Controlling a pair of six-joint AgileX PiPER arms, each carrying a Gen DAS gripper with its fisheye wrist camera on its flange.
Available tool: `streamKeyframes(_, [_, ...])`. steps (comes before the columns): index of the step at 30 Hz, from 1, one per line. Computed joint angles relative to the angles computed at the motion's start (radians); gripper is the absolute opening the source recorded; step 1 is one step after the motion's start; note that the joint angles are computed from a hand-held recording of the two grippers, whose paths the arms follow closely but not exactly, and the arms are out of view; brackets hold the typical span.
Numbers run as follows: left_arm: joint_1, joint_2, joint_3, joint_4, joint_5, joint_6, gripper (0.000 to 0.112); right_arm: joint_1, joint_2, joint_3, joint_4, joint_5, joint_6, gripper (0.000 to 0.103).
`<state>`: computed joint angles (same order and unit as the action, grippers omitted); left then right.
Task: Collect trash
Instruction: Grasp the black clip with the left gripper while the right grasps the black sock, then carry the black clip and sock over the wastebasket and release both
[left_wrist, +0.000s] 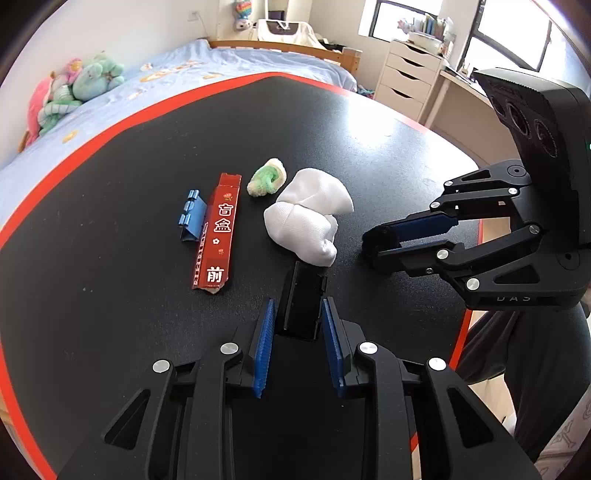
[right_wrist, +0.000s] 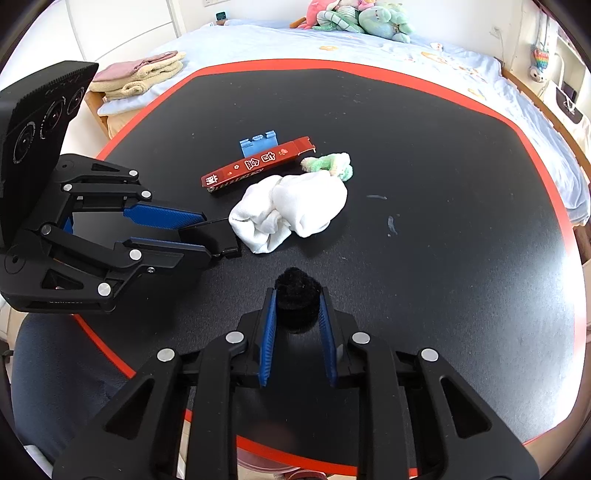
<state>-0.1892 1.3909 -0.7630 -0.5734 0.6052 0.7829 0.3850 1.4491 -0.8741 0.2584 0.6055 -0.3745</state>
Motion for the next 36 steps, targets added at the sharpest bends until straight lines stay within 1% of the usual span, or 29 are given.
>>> streamKeyframes(2, [-0.007,-0.009,0.001,0.026,-0.001,-0.053,0.026,-0.01,-0.012,0.004,0.019,0.006,-0.015,0.021])
streamKeyframes(6, [-0.018,-0.064,0.021,0.044,0.012,-0.118,0.025,-0.023,-0.055,0.013,0.032,0.025,-0.024,0.021])
streamKeyframes(12, [-0.08,-0.163,0.035,0.142,0.03,-0.307,0.024,-0.05,-0.155,0.038,0.044,0.073,-0.032,0.021])
streamKeyframes(15, [-0.112,-0.183,0.046,0.198,0.02,-0.404,0.023,-0.058,-0.198,0.049,0.036,0.1,-0.02,0.021])
streamKeyframes(20, [-0.132,-0.223,0.055,0.22,0.034,-0.466,0.023,-0.056,-0.26,0.06,0.015,0.126,0.008,0.021])
streamKeyframes(25, [-0.163,-0.284,0.056,0.254,0.066,-0.542,0.023,-0.065,-0.323,0.072,0.022,0.159,0.007,0.021])
streamKeyframes(32, [-0.283,-0.371,0.044,0.351,0.107,-0.734,0.023,-0.086,-0.452,0.103,0.033,0.249,0.002,0.021])
streamKeyframes(36, [-0.391,-0.436,0.055,0.437,0.118,-0.898,0.023,-0.116,-0.554,0.132,0.053,0.326,-0.012,0.021])
